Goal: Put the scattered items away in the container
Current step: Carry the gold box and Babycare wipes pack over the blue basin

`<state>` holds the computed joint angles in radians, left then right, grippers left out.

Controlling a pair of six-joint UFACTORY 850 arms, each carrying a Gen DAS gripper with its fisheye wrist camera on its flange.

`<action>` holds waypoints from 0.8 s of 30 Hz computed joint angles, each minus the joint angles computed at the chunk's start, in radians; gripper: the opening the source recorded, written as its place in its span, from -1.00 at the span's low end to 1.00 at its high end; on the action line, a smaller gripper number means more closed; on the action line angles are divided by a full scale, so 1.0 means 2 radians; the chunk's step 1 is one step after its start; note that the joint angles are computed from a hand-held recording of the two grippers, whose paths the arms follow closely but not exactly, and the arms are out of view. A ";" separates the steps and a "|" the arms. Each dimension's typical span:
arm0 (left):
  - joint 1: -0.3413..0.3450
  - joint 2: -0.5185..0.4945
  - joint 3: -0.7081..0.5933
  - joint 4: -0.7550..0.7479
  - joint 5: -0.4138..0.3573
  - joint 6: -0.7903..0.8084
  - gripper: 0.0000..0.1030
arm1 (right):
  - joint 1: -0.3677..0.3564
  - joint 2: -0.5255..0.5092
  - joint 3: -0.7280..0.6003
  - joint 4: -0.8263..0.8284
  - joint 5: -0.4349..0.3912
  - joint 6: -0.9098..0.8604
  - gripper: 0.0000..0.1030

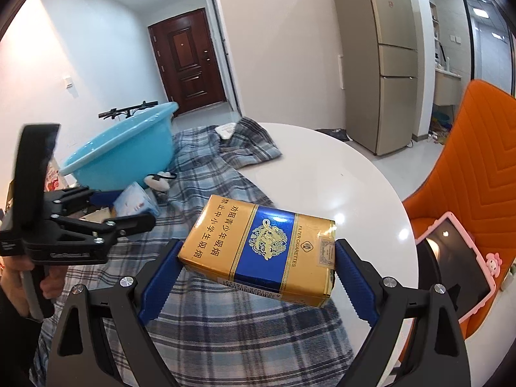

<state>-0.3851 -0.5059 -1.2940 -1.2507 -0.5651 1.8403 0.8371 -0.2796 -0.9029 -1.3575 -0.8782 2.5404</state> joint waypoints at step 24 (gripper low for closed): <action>0.097 0.146 0.098 -0.352 0.098 0.171 0.38 | 0.008 -0.087 -0.211 -0.066 -0.017 -0.204 0.81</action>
